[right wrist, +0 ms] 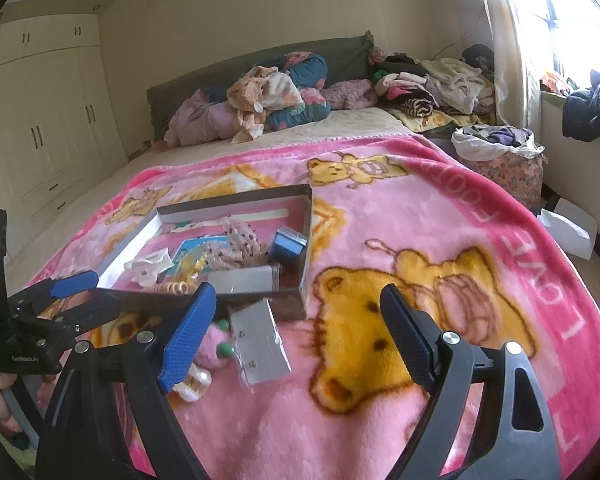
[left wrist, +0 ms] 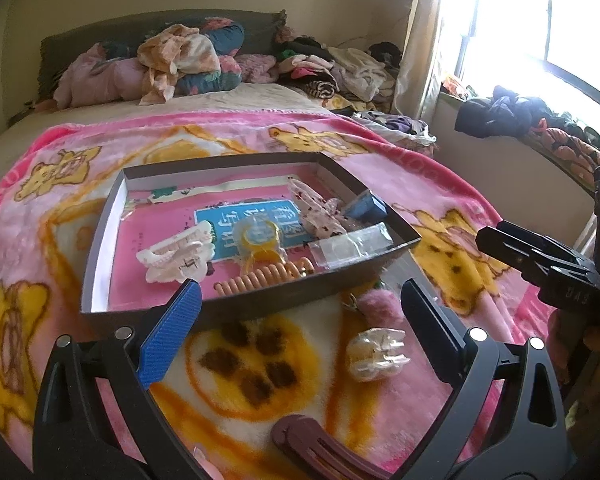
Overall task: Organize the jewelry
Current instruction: 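Withdraw both open tools from the grey box toward the remaining items, then grasp the translucent claw clip with the left tool while the right tool grasps the silver earring card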
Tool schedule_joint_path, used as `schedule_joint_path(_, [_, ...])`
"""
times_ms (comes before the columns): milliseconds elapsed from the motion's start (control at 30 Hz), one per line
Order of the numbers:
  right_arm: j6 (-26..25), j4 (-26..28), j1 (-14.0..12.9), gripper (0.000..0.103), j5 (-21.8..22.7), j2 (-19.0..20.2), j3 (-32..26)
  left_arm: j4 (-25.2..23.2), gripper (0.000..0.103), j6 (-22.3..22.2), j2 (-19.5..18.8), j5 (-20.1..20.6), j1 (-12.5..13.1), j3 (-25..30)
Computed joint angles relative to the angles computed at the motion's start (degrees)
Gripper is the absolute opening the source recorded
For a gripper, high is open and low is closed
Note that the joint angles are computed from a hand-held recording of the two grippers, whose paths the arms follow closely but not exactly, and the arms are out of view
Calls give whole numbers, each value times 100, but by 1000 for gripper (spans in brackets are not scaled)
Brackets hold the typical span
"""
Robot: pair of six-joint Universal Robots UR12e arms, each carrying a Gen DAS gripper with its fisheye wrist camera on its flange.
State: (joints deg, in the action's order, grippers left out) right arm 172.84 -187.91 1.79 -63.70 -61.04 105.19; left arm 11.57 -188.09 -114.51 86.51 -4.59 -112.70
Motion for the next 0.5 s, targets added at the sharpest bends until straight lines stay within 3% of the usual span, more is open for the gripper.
schedule_joint_path(500, [-256, -27, -126, 81, 60, -139, 375, -186, 91, 247, -52, -192, -133, 15])
